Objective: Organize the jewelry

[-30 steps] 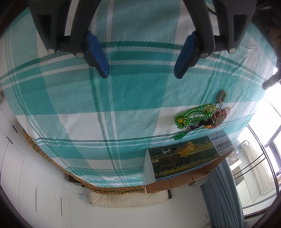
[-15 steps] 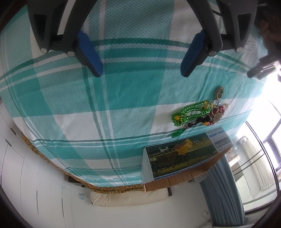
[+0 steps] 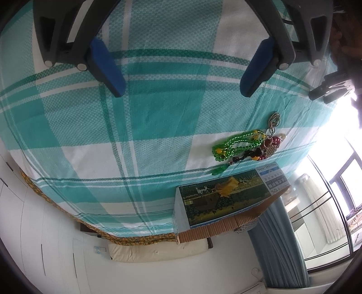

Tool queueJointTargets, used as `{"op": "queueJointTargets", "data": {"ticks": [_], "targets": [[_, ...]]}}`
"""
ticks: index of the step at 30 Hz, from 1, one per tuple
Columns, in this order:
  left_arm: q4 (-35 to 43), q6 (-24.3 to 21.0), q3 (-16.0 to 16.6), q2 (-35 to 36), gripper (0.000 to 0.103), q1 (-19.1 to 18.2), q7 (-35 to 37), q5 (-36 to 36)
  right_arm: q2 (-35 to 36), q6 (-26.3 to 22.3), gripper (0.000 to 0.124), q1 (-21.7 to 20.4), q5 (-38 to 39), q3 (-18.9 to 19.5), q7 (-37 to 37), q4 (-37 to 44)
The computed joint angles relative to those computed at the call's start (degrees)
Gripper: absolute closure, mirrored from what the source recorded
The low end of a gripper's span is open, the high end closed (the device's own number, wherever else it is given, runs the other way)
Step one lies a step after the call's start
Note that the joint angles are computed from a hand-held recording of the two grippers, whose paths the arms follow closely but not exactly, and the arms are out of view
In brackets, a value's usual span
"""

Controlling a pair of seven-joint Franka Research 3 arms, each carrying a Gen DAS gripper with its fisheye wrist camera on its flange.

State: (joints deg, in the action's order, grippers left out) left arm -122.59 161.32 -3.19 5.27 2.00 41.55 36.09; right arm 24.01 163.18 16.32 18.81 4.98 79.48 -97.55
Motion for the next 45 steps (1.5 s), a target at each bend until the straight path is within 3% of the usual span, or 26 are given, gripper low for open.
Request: {"op": "queueJointTargets", "data": {"ticks": [6, 11, 13, 18, 21, 23, 26, 29, 33, 41, 45], "targets": [[-0.33, 0.84, 0.36, -0.09, 0.0, -0.17, -1.93, 2.25, 1.68, -7.69, 0.021, -1.11, -0.28, 0.17, -2.02, 4.91], [-0.42, 0.87, 0.16, -0.18, 0.0, 0.02, -1.25, 1.76, 5.41, -14.19, 0.021, 1.23, -6.86, -4.33, 2.96, 12.86], [-0.54, 0.95, 0.1, -0.26, 0.0, 0.06, -0.86, 1.51, 7.09, -12.81, 0.021, 2.17, -11.06, -6.48, 4.52, 15.99], [-0.26, 0.34, -0.2, -0.16, 0.0, 0.2, 1.24, -0.62, 12.34, -6.91, 0.021, 7.82, -28.43, -16.73, 11.54, 23.32], [-0.14, 0.17, -0.18, -0.11, 0.0, 0.14, 1.7, -1.08, 15.53, -6.76, 0.021, 9.29, -35.34, -20.61, 14.7, 27.43], [-0.13, 0.28, -0.1, -0.03, 0.0, 0.11, 1.67, -1.03, 15.58, -7.68, 0.021, 7.4, -34.85, -17.84, 13.3, 27.98], [-0.02, 0.34, 0.06, 0.09, 0.0, 0.0, 0.96, -0.44, 13.5, -7.45, 0.021, 2.13, -26.92, -8.94, 6.73, 25.24], [0.37, -0.31, -0.09, 0.3, 0.0, 0.03, 1.45, -1.28, 12.27, -7.46, 0.021, 0.18, -19.97, -4.56, 2.97, 22.72], [1.18, -1.81, -0.5, 0.62, 0.0, 0.15, 4.07, -4.25, 12.55, -7.08, 0.021, 1.74, -17.25, -5.57, 3.22, 21.97], [1.21, -1.61, -0.03, 0.74, 0.0, -0.33, 1.57, -2.25, 12.88, -7.79, 0.021, 4.04, -18.63, -7.64, 4.38, 21.31], [2.04, -3.37, -0.45, 0.96, 0.0, -0.26, 2.92, -4.34, 14.2, -11.64, 0.021, 5.6, -20.87, -9.05, 5.29, 23.73]]}}
